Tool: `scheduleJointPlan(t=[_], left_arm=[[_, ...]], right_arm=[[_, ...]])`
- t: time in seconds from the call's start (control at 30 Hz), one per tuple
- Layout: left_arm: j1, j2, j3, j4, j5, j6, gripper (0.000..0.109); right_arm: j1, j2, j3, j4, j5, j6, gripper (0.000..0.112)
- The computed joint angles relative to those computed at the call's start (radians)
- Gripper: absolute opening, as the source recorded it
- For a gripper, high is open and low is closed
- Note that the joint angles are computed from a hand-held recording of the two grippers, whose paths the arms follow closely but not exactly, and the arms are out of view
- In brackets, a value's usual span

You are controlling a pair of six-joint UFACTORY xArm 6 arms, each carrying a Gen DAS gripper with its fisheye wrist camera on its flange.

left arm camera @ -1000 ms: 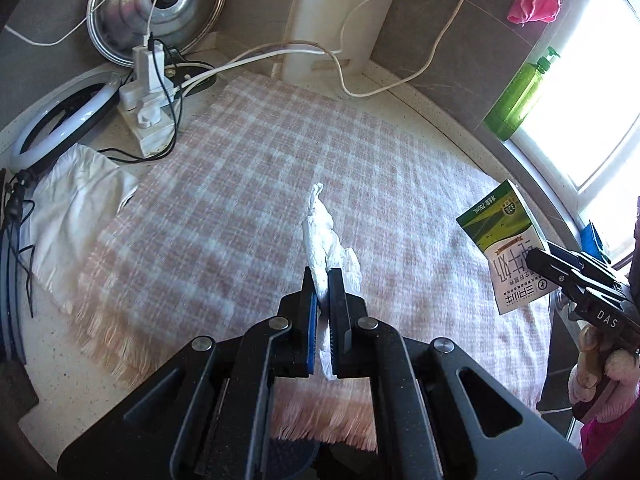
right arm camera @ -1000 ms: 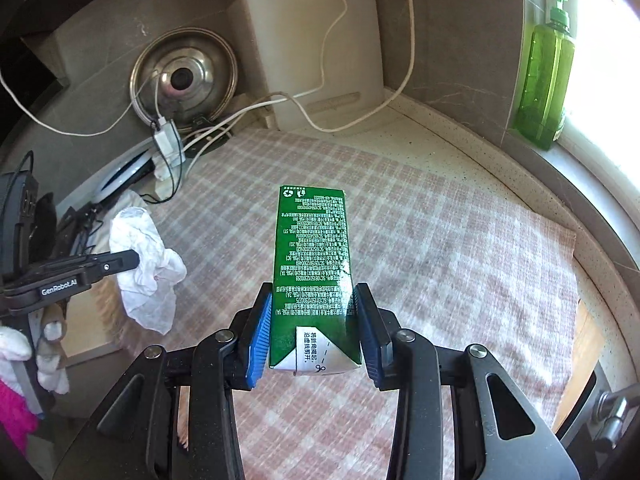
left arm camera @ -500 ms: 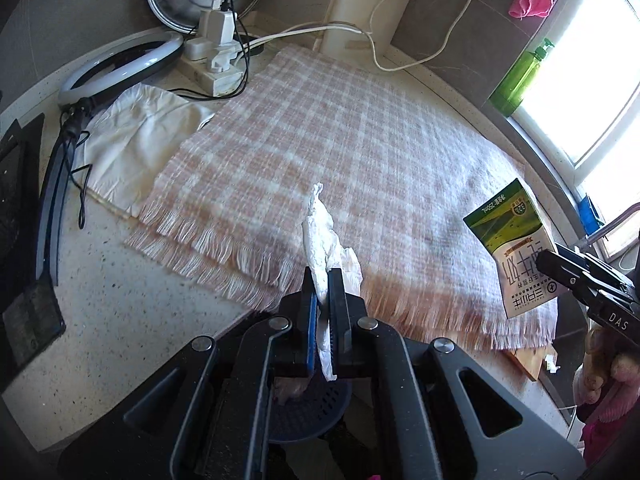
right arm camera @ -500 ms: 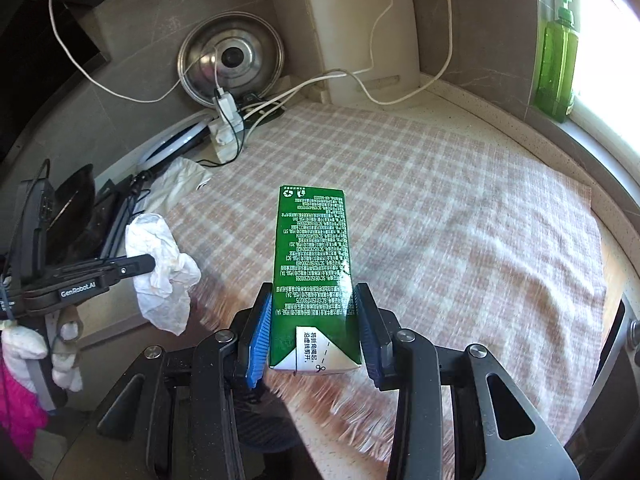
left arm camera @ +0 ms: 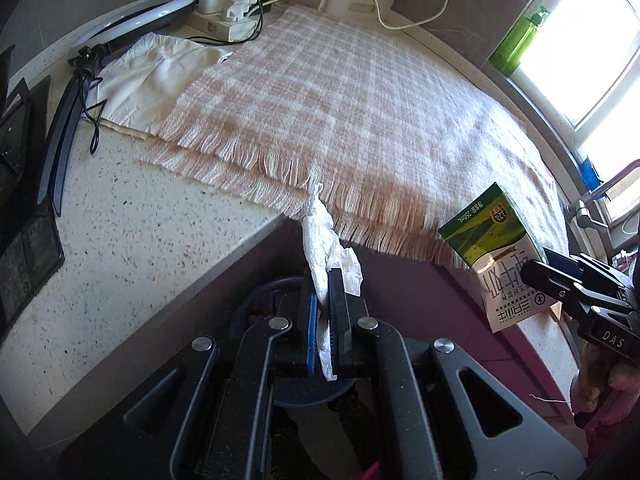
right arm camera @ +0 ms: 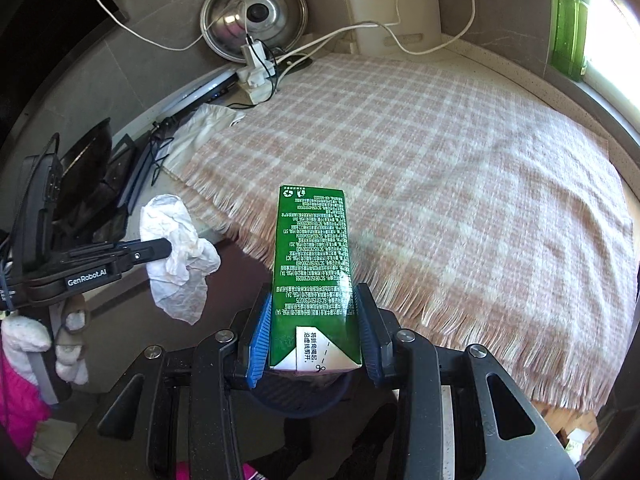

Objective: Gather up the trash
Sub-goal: 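Carry white tissue and green carton down over the blue wastebasket with both tools, then open left tool dropping tissue while right tool drops green carton into basket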

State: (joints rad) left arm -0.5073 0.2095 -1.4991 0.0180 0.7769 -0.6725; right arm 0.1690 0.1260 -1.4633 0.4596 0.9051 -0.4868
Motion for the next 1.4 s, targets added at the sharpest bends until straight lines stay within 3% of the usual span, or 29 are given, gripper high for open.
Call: scheduleJointPlan(t=[0.83, 1.4], left_arm=[[-0.030, 0.071, 0.159, -0.163, -0.031, 0.131, 0.003], [-0.025, 0.153, 0.140, -0.202, -0.031, 0.153, 0.003]], right_arm=[[0.112, -0.042, 0.251, -0.146, -0.090, 0.122, 0.037], [0.142, 0.065, 0.230, -0.233, -0.113, 0.204, 0.037]])
